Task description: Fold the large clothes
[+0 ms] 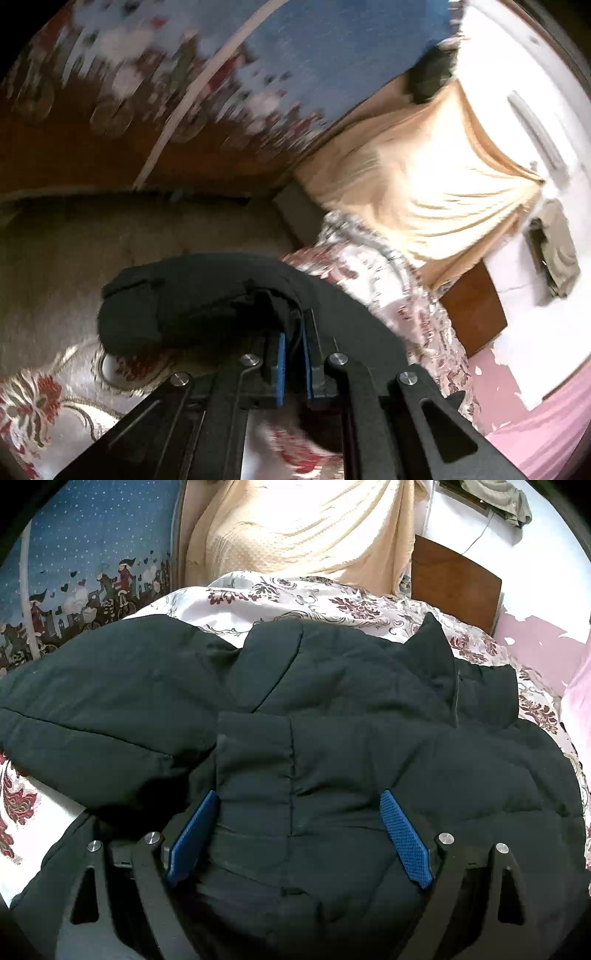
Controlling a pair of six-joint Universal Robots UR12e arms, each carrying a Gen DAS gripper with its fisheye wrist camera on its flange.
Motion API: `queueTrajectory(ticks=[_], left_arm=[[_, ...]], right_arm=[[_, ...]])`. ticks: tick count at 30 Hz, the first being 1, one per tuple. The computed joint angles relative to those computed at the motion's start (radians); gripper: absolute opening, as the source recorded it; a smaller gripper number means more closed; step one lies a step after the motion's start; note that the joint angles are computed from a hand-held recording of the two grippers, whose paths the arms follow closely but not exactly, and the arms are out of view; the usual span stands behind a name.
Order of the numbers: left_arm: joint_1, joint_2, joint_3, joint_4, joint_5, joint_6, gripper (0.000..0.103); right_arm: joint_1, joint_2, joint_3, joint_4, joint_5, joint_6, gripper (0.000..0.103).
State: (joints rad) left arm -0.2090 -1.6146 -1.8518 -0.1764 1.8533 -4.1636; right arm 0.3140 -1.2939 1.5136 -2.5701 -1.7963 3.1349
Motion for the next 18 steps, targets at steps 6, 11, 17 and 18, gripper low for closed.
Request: queueTrajectory(ticks=[6,11,17,18], left_arm=[[-0.065,-0.022,0.085,0.010,0.111,0.181,0.007],[-0.125,-0.057,0.184,0.016,0.138,0.345,0.007],[-0.213,-0.132,0.337,-0.036,0.120,0.512,0.007],[-0.225,-0.147,0.363,-0.052,0.101,0.520,0.007]], right_arm=[[-0.055,-0.060,0.029,-0.031,0.196,0.096,0.086],[-0.105,-0.138,0.055,0.013,0.254,0.042,0.086],[-0.185,-0.236,0.126,0.049,0.232,-0.006,0.086],[-0.206,-0.253,0.145,0.040,0.228,0.002,0.086]])
